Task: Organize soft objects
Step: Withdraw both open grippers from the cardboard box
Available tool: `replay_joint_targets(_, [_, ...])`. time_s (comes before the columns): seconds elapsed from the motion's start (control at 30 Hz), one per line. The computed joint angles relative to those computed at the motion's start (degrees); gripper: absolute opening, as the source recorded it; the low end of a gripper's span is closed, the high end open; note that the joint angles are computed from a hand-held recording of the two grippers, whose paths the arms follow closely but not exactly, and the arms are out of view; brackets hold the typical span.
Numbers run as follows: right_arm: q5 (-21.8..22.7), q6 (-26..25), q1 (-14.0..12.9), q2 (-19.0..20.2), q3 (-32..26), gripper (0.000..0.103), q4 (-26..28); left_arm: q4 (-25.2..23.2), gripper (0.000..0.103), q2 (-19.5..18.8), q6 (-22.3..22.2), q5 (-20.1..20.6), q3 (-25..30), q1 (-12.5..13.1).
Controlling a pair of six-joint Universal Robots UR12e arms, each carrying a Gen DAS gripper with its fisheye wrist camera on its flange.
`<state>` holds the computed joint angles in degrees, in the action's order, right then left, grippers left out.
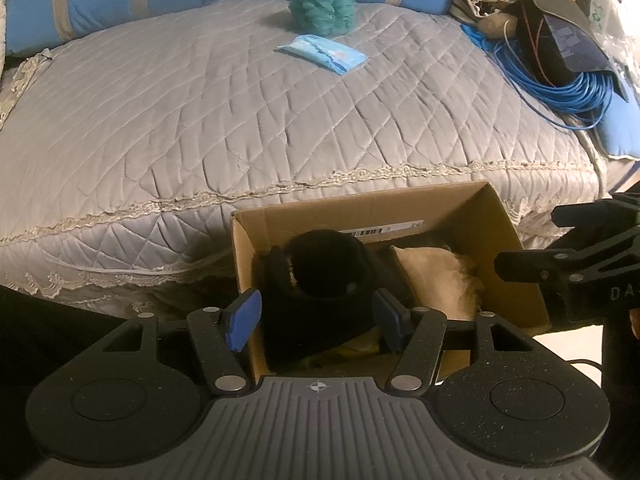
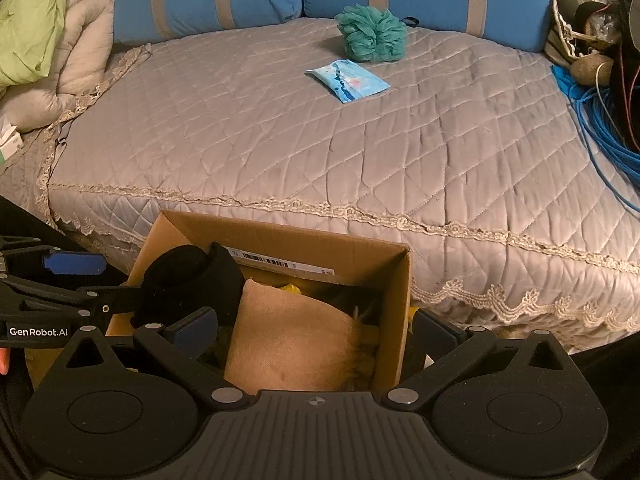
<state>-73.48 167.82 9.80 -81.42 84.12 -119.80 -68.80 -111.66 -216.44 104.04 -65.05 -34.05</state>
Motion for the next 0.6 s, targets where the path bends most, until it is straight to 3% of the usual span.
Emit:
replay_joint_targets(0.43, [0.3,1.8,-0.1,0.4,0.0,0.103,-1.8,4.0,0.061,0.1,4.0,-0.6,-0.9,-0.1])
replay_joint_targets(0.6, [0.8,4.0,-0.7,0.3,0.3,0.103,-3.7,6.3,0.061,0.5,3.1,-1.7,-1.8,0.3])
